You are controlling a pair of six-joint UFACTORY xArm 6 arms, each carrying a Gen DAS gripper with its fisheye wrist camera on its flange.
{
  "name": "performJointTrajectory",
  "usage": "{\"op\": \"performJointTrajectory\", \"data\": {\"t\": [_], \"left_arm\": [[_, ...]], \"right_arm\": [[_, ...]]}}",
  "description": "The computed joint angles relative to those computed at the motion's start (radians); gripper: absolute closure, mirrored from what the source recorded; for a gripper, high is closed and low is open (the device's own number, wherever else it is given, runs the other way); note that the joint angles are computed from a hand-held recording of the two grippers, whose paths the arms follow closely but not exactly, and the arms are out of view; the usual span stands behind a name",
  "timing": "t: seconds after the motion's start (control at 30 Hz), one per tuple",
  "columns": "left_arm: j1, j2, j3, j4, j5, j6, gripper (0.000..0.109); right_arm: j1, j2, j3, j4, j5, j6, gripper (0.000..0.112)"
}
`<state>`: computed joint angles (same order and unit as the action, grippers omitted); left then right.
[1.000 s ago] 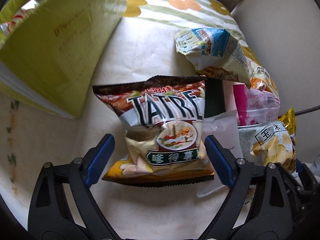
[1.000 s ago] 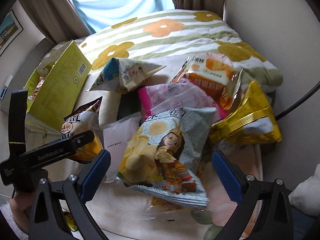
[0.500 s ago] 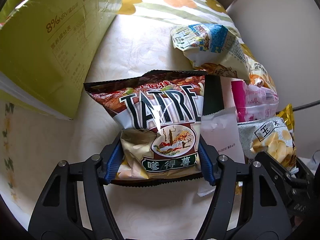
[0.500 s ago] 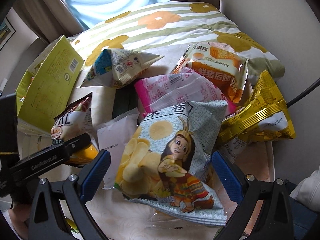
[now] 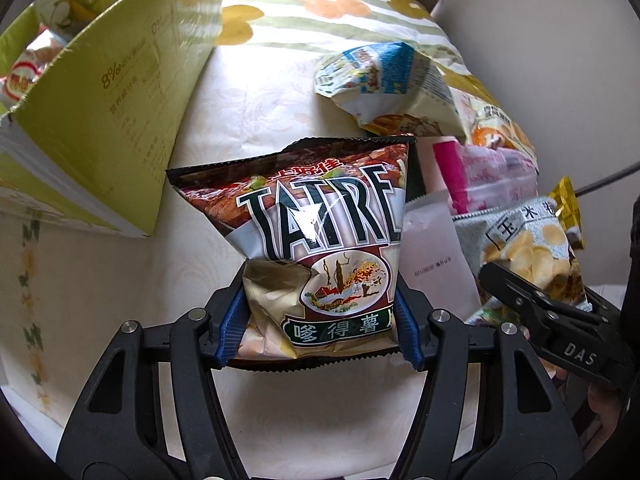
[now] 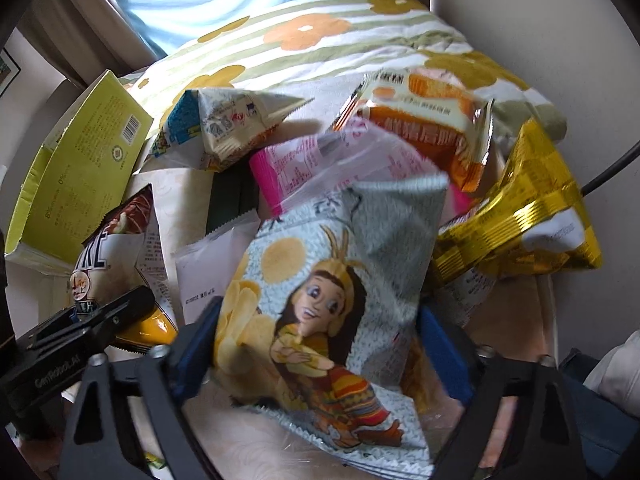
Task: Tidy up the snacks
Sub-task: 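Carry both bags over the yellow box and lower them inside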
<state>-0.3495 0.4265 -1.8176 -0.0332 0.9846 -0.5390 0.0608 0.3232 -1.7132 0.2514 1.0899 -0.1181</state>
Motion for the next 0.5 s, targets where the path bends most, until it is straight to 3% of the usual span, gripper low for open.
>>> {"op": "performJointTrajectory", "data": {"t": [0.2, 0.5], "left_arm": [[-0.006, -0.009, -0.013, 0.02, 0.013, -0.015, 0.05], [-0.017, -0.084, 0.029, 0.048, -0.018, -0.055, 0.05]], "right_arm": [[-0.001, -0.045, 0.056, 0.016, -0.033, -0.027, 0.043], [-0.019, -0.11, 0.079, 0.089, -0.048, -0.096, 0.047]]}}
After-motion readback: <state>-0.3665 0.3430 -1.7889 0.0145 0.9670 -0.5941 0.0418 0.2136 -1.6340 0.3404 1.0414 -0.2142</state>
